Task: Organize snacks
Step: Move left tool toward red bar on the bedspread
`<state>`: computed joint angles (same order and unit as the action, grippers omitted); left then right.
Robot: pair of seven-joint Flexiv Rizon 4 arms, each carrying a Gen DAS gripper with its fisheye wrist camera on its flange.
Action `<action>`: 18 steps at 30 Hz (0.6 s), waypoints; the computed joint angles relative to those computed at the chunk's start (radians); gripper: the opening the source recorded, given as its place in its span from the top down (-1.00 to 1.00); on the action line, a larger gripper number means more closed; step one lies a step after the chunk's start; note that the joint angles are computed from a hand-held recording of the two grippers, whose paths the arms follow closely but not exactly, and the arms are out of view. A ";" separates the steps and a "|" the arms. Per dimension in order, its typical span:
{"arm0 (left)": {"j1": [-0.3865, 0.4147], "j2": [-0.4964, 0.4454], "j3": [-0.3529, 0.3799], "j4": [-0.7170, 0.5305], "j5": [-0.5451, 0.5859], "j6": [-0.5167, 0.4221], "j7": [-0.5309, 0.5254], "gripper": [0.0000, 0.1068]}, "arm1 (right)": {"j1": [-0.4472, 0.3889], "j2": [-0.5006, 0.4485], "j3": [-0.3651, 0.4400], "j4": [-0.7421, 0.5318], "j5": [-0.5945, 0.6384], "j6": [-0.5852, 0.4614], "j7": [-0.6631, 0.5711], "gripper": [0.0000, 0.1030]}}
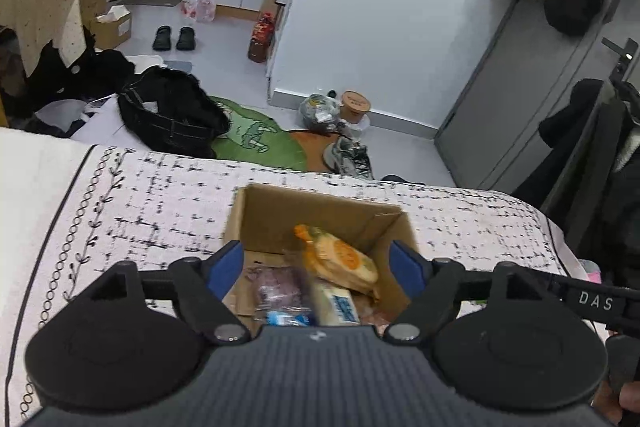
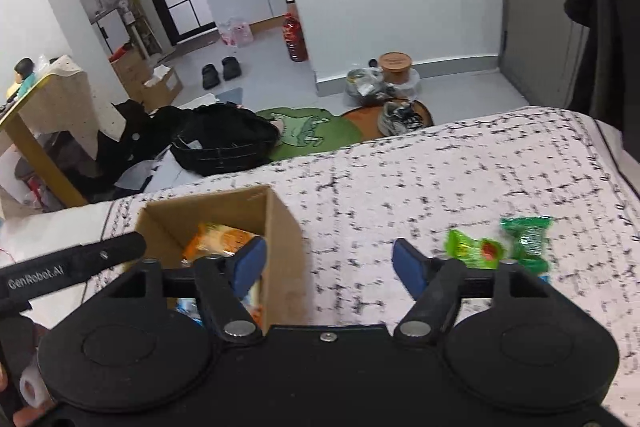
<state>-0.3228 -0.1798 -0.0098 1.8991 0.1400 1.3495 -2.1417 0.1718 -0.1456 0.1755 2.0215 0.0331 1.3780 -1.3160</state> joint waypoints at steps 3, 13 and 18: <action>0.000 -0.004 -0.022 0.003 -0.027 0.014 0.030 -0.58 | -0.008 0.024 -0.027 0.026 -0.044 -0.003 0.018 -0.66; -0.025 -0.040 -0.082 0.003 -0.149 0.060 0.145 -0.70 | -0.058 0.081 -0.072 0.095 -0.140 -0.011 0.051 -1.00; -0.021 -0.059 -0.146 0.011 -0.266 0.085 0.257 -0.79 | -0.080 0.099 -0.083 0.131 -0.161 0.002 0.073 -1.00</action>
